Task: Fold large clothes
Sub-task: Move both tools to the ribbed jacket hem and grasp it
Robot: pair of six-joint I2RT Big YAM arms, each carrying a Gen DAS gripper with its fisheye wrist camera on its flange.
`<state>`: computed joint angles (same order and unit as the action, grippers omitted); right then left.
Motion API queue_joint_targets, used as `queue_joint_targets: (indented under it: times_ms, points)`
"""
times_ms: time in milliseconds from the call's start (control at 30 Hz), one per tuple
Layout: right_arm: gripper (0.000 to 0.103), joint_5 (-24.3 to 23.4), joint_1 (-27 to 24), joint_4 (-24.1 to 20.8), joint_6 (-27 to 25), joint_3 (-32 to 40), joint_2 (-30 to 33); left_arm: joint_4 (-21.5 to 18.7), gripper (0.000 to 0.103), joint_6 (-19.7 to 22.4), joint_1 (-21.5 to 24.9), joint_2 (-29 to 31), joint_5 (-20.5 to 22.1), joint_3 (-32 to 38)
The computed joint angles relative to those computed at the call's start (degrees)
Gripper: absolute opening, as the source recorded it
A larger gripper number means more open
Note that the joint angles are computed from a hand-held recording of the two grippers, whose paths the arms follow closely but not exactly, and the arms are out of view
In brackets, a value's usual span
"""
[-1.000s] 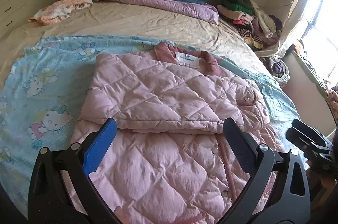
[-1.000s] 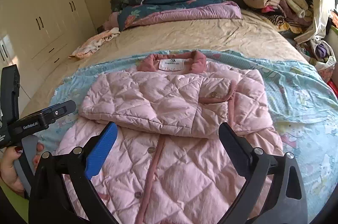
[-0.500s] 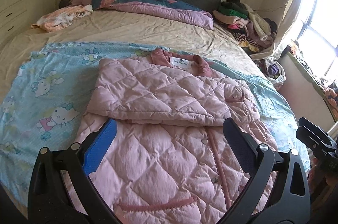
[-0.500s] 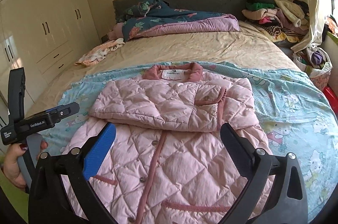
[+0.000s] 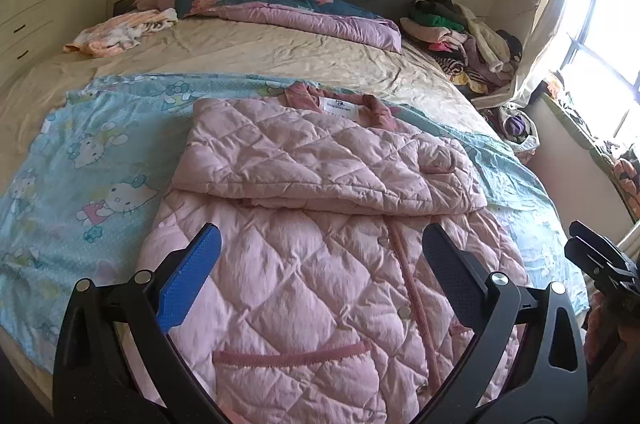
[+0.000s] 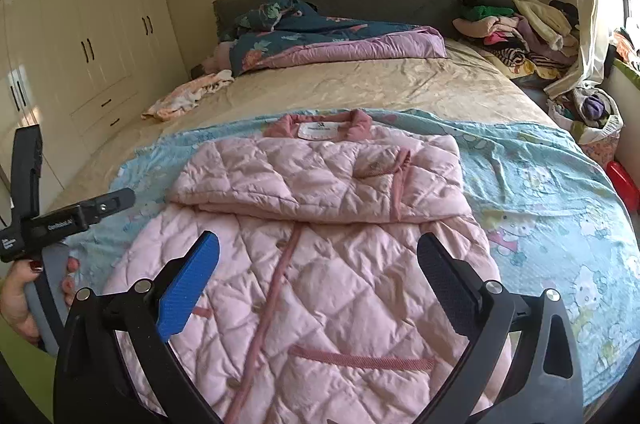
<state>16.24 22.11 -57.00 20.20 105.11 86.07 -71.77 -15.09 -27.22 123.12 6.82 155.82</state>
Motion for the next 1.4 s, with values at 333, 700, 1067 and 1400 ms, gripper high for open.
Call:
queue_joint_targets:
  times_ms: [333, 700, 1067, 1400]
  points:
    - [0.099, -0.02, -0.49, 0.88, 0.22, -7.88, -3.87, 5.58, 0.094, -0.07, -0.38, -6.9, -1.66, -14.76]
    - [0.099, -0.36, -1.92, 0.38, 1.48, -14.53, -6.92, 8.38, 0.094, 1.72, -0.71, -10.73, -2.88, -23.93]
    - [0.099, -0.71, -3.85, -0.91, 2.74, -19.23, -9.93, 11.86, 0.095, 3.32, 1.73, -17.15, -5.73, -38.73]
    - [0.099, -1.27, -5.41, -2.68, 4.26, -24.55, -12.91, 15.81, 0.094, 0.92, 5.73, -23.88, -7.22, -51.27]
